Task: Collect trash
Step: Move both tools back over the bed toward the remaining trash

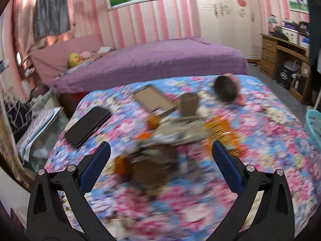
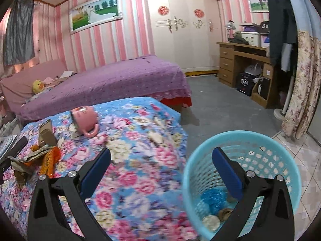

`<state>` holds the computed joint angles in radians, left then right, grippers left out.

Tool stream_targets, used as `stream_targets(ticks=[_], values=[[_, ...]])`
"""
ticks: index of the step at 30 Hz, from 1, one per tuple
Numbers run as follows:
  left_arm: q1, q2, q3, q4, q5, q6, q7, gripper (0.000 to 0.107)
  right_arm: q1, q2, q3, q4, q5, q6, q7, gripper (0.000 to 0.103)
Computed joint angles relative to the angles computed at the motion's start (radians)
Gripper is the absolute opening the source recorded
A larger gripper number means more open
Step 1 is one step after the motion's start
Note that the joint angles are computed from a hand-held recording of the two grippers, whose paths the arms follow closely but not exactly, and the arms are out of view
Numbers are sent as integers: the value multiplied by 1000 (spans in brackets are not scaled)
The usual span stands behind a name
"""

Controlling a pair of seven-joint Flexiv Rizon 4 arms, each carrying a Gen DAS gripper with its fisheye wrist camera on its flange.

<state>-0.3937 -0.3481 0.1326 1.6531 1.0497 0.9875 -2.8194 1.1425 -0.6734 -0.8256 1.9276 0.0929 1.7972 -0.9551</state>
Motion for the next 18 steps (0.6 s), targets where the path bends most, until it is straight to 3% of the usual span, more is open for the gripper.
stream_targets(ticks=[4, 8, 11, 14, 18], values=[[45, 25, 27, 75, -6, 22, -18, 98, 7, -2, 15, -14, -22, -20, -4, 99], [123, 27, 31, 134, -62, 95, 36, 97, 11, -6, 25, -27, -54, -45, 9, 99], [188, -3, 19, 169, -176, 165, 138, 95, 10, -14, 33, -40, -79, -58, 26, 99], [228, -22, 16, 199, -290, 232, 229, 85, 9, -22, 43, -53, -101, -69, 46, 99], [227, -42, 32, 206, -368, 275, 304, 85, 1, -28, 63, -69, -138, -83, 63, 99]])
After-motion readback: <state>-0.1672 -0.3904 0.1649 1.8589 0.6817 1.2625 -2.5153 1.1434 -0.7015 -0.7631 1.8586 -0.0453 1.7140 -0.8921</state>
